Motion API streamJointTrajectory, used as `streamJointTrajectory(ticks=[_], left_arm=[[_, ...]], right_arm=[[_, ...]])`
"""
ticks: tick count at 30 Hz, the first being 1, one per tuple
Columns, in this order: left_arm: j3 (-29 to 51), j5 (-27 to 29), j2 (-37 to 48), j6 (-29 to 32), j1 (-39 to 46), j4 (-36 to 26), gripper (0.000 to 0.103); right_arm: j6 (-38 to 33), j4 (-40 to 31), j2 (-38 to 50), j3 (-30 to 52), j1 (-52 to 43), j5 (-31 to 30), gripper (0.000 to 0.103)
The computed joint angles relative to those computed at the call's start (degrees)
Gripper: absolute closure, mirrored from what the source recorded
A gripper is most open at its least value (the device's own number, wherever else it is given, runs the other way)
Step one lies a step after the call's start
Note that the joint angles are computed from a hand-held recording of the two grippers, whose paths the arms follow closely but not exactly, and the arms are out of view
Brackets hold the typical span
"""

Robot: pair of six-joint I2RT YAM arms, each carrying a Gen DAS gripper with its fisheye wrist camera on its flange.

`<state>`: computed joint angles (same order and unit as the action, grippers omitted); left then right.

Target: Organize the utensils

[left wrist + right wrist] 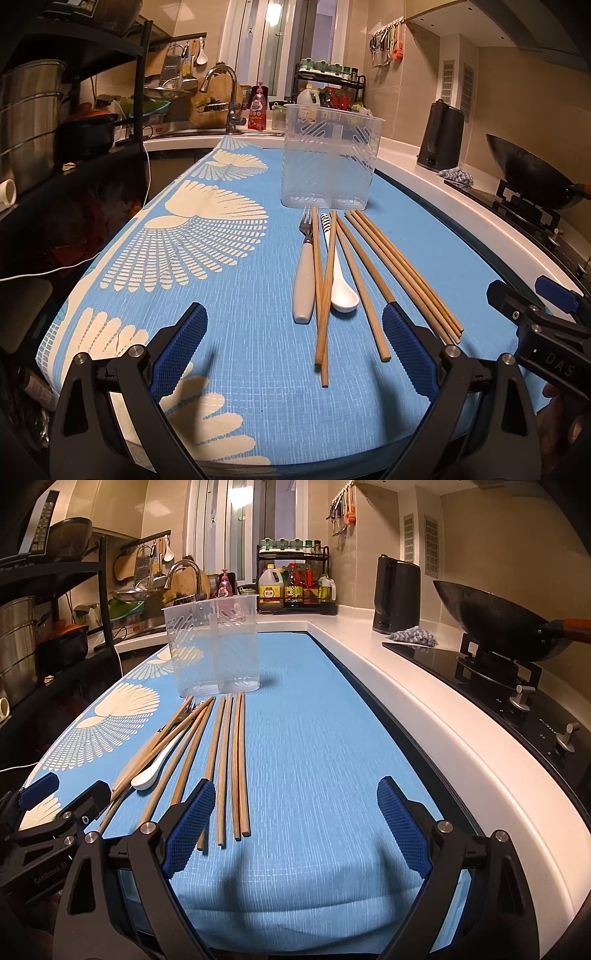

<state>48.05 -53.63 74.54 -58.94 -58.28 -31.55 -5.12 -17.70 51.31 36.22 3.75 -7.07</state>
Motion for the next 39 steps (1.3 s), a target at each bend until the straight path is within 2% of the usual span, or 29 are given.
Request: streamJointTrajectory(ticks=[16,39], left_arm=[[-1.0,0.9,-0.5,1.7,0.5,2.4,0.010],[-1.1,1.2,-1.2,2.1,0.1,2.5,0.010]], right_arm=[[-1.0,-0.3,0.8,-0.2,0.9,1.6,0.016],[-1.3,-0.1,0.5,0.0,0.4,2.1,0.018]])
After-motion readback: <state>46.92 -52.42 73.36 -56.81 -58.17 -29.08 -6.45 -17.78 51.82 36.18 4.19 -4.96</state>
